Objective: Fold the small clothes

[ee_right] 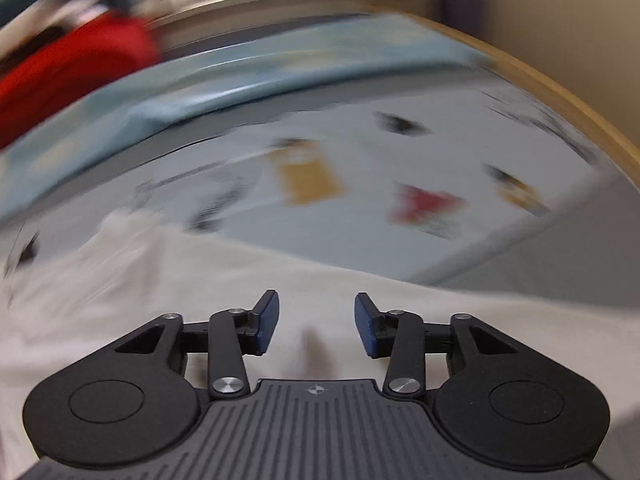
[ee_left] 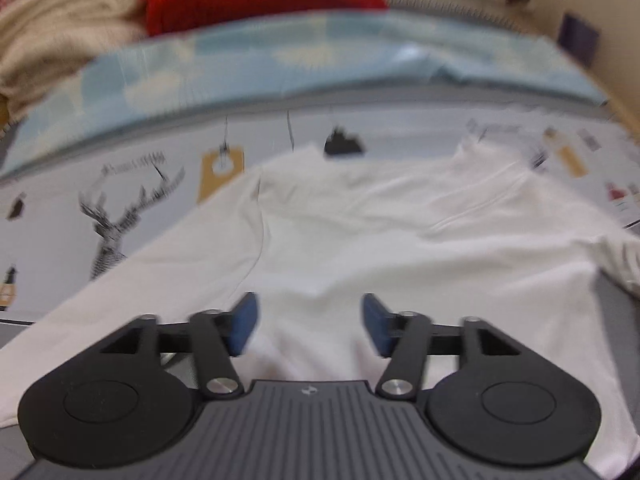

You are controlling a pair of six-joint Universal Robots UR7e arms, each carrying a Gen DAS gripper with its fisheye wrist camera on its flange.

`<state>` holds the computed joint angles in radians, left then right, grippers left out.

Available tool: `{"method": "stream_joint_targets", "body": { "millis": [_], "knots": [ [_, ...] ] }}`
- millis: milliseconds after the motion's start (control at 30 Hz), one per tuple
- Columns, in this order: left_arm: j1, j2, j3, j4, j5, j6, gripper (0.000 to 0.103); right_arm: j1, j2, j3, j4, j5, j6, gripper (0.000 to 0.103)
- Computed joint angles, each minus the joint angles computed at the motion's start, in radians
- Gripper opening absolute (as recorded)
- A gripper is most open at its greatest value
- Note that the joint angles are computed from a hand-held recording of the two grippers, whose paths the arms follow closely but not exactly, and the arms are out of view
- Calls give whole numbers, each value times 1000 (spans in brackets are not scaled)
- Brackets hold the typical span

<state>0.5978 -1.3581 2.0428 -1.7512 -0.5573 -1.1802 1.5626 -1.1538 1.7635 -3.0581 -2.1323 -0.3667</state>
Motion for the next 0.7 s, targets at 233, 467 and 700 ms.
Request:
{"method": "stream_joint_targets", "body": {
  "millis": [233, 467, 700],
  "knots": [
    [-85, 21, 20, 271, -53, -235, 71, -164, -204, 132, 95, -49, 389, 46],
    [-79, 18, 2, 417, -34, -363, 72, -295, -263, 147, 52, 73, 586, 45],
    [-86, -10, 1, 466, -41, -381, 72, -322, -169, 37, -88, 83, 458, 5]
  ]
}}
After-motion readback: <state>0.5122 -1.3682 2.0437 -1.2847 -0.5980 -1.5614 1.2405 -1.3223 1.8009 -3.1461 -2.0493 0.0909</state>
